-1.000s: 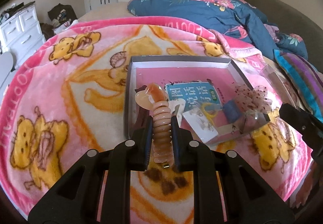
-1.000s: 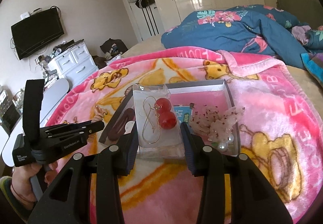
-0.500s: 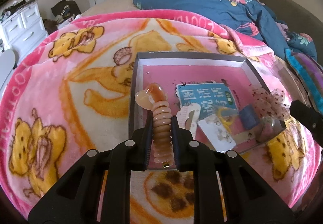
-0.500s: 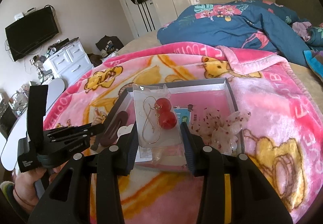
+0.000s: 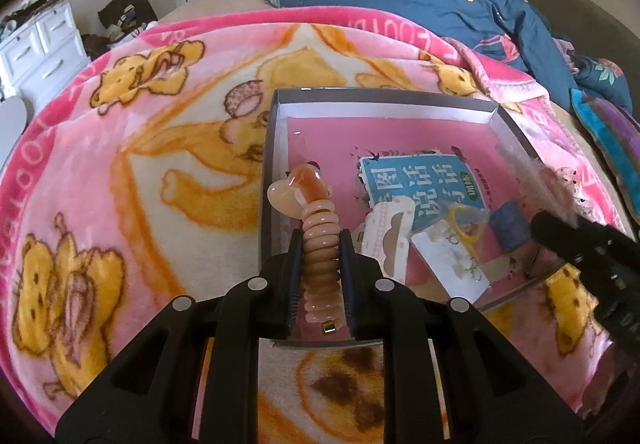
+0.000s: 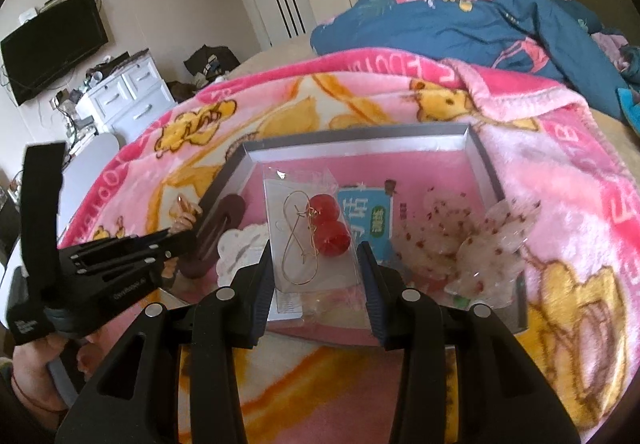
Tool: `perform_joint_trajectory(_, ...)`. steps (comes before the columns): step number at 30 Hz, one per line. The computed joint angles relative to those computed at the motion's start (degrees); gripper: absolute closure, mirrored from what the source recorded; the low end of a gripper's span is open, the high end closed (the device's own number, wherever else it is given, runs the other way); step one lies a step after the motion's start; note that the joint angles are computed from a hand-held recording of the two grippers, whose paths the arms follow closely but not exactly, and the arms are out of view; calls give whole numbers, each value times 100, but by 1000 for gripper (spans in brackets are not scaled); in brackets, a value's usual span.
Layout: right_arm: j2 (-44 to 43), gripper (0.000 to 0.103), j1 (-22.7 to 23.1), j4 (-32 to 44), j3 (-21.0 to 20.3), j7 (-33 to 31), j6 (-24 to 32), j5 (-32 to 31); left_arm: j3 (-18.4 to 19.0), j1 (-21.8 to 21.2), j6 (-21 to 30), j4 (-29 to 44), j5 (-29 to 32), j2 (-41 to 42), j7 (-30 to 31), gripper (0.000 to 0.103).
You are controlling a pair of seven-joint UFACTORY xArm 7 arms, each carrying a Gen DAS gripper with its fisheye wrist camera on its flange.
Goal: Organize jewelry
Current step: 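Carry the coiled hair tie in the left tool into the box while right carries the earring bag, then open the left tool inside the box while the right tool releases the earring bag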
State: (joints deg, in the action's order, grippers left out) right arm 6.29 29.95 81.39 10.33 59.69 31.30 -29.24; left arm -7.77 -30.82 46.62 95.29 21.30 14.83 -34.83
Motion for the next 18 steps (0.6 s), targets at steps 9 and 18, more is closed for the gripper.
perform_joint_trajectory(9, 151, 52, 107, -15, -70, 71, -39, -21, 2, -37, 96, 65, -19, 93, 125, 92)
perform_joint_trajectory(18, -719, 36, -130, -757, 124, 845, -22, -554, 1, -74, -28, 5, 24, 46, 124, 75)
